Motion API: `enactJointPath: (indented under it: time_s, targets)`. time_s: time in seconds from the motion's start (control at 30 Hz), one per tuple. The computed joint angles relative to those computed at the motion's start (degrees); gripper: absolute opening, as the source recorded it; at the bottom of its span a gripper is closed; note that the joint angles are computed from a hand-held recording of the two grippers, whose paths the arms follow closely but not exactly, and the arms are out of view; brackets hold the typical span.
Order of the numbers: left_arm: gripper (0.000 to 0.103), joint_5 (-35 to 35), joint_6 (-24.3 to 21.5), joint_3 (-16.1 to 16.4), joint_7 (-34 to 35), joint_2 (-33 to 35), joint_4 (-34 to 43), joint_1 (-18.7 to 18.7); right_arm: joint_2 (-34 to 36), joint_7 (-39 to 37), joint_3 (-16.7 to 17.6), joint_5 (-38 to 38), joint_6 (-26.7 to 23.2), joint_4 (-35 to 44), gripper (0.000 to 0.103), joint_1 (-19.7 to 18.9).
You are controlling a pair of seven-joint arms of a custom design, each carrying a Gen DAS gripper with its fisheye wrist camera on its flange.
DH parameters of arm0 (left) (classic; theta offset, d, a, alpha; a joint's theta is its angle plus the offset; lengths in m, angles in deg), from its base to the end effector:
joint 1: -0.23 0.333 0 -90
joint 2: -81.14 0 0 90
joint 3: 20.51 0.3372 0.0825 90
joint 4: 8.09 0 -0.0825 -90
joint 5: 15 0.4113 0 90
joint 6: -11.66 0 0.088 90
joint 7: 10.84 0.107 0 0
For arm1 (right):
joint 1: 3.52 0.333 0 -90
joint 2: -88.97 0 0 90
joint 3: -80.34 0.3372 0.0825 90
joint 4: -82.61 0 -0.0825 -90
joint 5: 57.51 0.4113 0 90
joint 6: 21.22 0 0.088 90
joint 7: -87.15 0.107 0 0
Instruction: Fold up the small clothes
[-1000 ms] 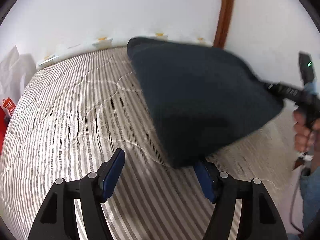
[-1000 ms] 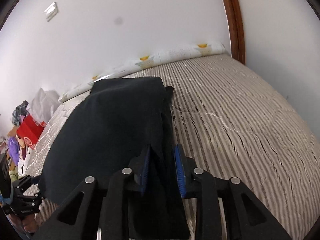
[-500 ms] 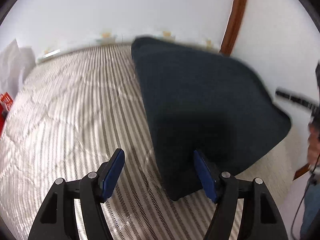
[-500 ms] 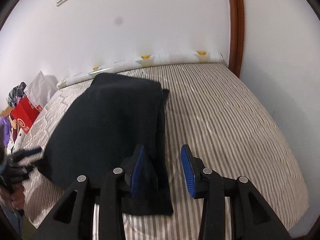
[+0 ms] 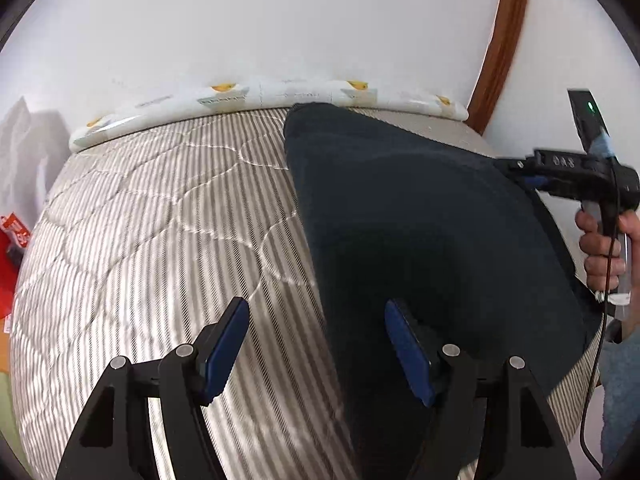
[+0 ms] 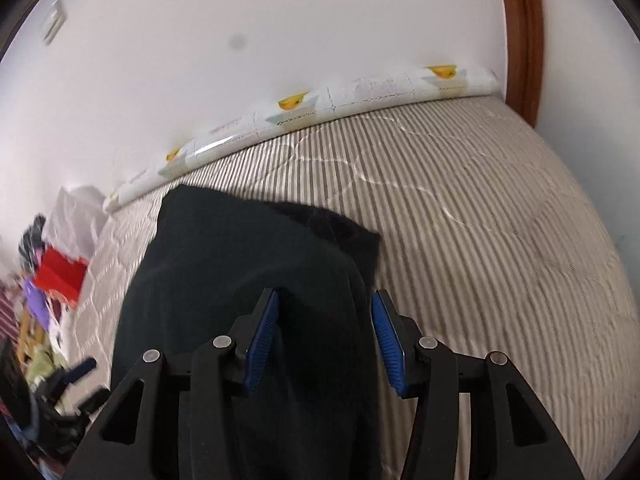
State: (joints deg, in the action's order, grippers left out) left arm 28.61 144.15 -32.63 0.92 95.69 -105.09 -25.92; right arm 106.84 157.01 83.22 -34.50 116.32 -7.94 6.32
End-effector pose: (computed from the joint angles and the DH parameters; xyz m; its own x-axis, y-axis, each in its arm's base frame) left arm 0.5653 -0.4115 0.5037 0.2592 -0.9620 0.0855 -0.7302 -0.2531 -0.6346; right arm 0.7099 0.1583 0.5271 0.3834 -0.8983 -0.2146 -0.8165 -0.2211 -0.5333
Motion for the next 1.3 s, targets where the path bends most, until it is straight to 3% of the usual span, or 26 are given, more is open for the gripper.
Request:
enactJointPath:
  time_s: [0.03,0.07,0.13,0.17,0.23,0.27,0.33,0.4,0.47,0.67,0.8,0.9,0.93,1.0,1.03,1.1,1.17,1.3]
  targets:
    - [0.069,-0.3,-0.3,0.0,0.5,0.6,0.7,0.0,1.2,0.8,-0.1,-0.4,-0.2,1.5,0.031,0.3]
    - [0.069,-0.5,-0.5,0.1,0.9,1.3,1.5,0.1,3.0,1.4,-0.6,-1.2,-1.6,4.0,0.009,1.1]
    - [0.069,-1.1,-0.3,0.2,1.7,1.6,1.8,0.3,4.1,-1.7,1.1,-2.3,0.1,4.9,0.008,0.8]
    - [0.069,-1.4,0.6,0.3,1.7,1.3,1.2,0.4,2.5,-7.5,1.1,0.5,4.5,2.4,0.007,1.1]
    - [0.069,-1.8,2.1,0.3,2.0,1.0,0.5,0.8,-0.7,-17.5,4.9,7.0,12.8,-2.4,0.007,-2.0]
    - [0.069,-2.0,2.6,0.4,2.2,0.9,0.3,0.9,-1.1,-20.3,5.5,9.7,13.9,-2.7,0.007,-2.6]
    - [0.069,-2.0,2.5,0.4,2.5,1.2,0.6,0.8,1.8,-15.6,2.3,5.0,11.1,0.9,0.007,-0.3]
    - [0.069,-1.9,2.3,0.5,2.2,1.0,0.5,0.6,6.6,-7.1,0.4,-3.7,4.2,7.0,0.008,1.0]
    - [0.069,-2.0,2.2,0.5,1.8,0.5,0.0,0.5,6.7,-6.4,-1.4,-5.2,2.3,7.3,0.016,2.3]
    - [0.067,-0.9,3.1,-0.1,-0.3,-1.7,-2.7,0.2,-4.2,-8.0,-0.2,0.4,5.3,-4.9,0.041,-1.3]
    - [0.067,-0.1,3.8,-0.6,-2.9,-2.9,-4.3,0.1,-12.6,-13.5,-0.5,6.2,4.4,-15.5,0.043,-2.8]
    - [0.067,0.3,3.7,-1.1,-4.2,-3.3,-4.9,-0.2,-15.2,-16.4,-1.4,11.7,1.6,-19.4,0.043,-3.1]
    - [0.067,0.5,3.3,-1.2,-4.5,-3.3,-4.9,-0.3,-14.9,-16.4,-1.7,12.6,0.0,-19.4,0.042,-3.1]
    - [0.067,1.0,1.9,-1.4,-5.4,-3.1,-4.5,-0.7,-13.8,-16.7,-1.9,14.3,-1.4,-19.4,0.015,-2.9]
    - [0.067,1.1,1.4,-1.5,-5.7,-3.2,-4.4,-0.8,-13.4,-17.9,-1.8,14.8,-1.0,-19.3,0.008,-2.8]
    - [0.067,1.7,0.1,-1.6,-6.7,-3.6,-4.5,-1.2,-14.9,-22.6,-1.6,18.0,3.5,-21.7,0.006,-2.8]
    - [0.067,2.3,-1.4,-1.9,-7.3,-3.8,-4.4,-1.6,-15.9,-25.0,-2.1,22.7,4.5,-22.4,0.004,-3.2]
    - [0.067,2.7,-2.2,-2.4,-8.4,-3.9,-4.8,-2.0,-17.6,-20.4,-2.2,16.8,8.3,-24.6,0.004,-2.2]
